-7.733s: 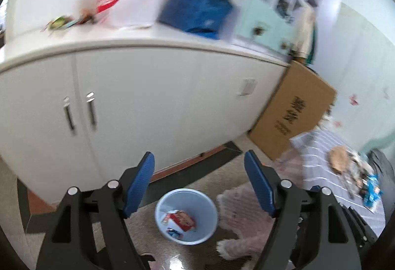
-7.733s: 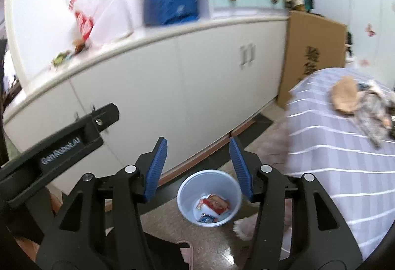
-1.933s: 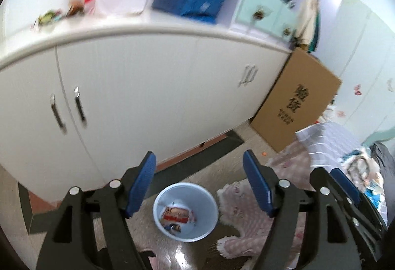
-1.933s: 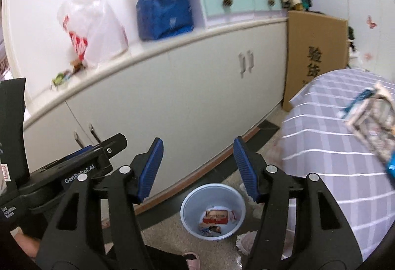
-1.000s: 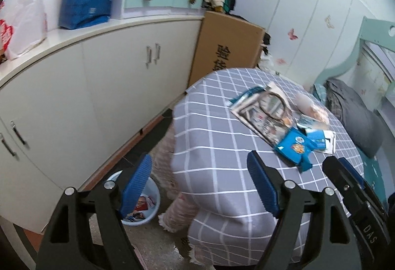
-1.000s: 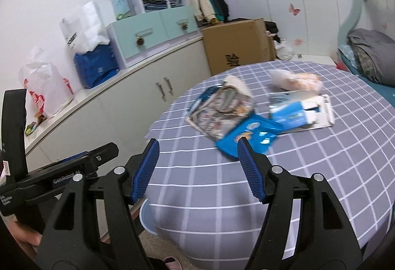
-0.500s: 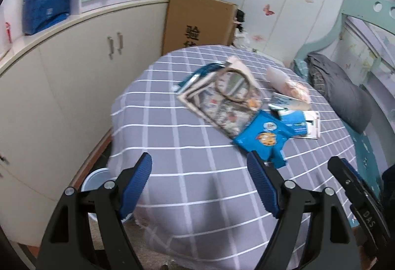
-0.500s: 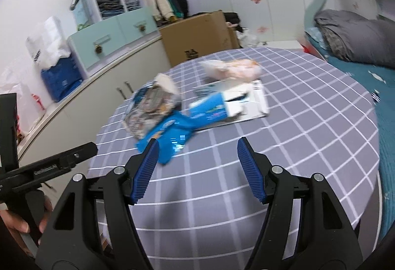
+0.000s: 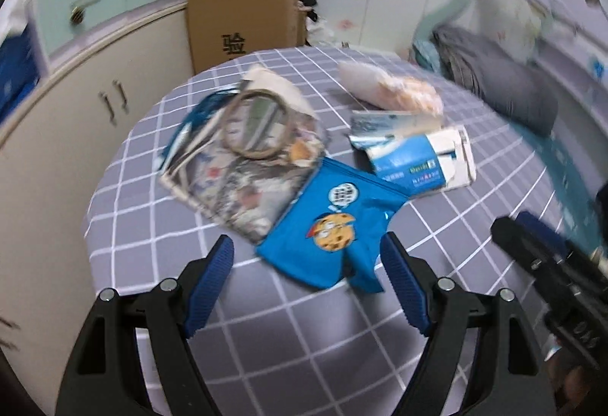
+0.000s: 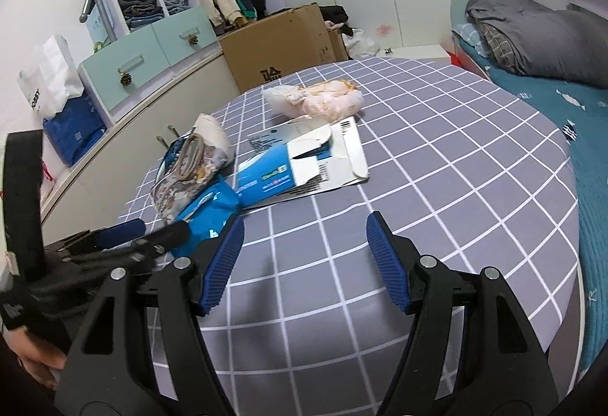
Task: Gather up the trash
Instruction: 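Grasp the blue cookie packet with the left tool, then grasp the brown twine ring with the right tool while the left holds the blue packet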
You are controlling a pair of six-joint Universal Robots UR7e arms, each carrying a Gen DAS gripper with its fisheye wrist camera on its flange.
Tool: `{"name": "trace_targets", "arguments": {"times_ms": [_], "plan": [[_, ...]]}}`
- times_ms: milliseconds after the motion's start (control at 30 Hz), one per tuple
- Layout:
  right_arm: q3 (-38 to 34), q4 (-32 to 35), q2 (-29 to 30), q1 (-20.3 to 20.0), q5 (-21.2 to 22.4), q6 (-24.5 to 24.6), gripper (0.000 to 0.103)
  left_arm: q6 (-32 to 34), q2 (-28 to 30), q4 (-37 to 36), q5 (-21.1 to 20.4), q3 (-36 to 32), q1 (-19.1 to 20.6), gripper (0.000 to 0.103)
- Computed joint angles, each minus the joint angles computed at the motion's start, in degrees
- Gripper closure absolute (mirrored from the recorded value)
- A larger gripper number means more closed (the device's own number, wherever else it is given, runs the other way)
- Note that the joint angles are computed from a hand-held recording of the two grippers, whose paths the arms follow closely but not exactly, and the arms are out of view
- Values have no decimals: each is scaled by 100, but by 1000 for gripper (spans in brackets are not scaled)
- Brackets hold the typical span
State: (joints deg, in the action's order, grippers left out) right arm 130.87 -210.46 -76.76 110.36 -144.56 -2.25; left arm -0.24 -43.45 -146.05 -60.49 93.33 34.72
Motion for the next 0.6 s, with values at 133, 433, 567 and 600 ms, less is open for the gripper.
{"name": "trace_targets", "arguments": {"times_ms": [133,433,567,600], "plan": [[43,104,-146,-96,114,59,36,141,171,229,-119,-187,-7,48],[63,130,-225,-106,288,123,36,-244,-65,26,-1007,-134,231,101],[-46,158,-153,-4,365,112,36,-517,-404,-320,-1555,109,394,102],[-107,184,-104,35,385,73,36,-596,-490,-394,-1673,162,440,102]]}}
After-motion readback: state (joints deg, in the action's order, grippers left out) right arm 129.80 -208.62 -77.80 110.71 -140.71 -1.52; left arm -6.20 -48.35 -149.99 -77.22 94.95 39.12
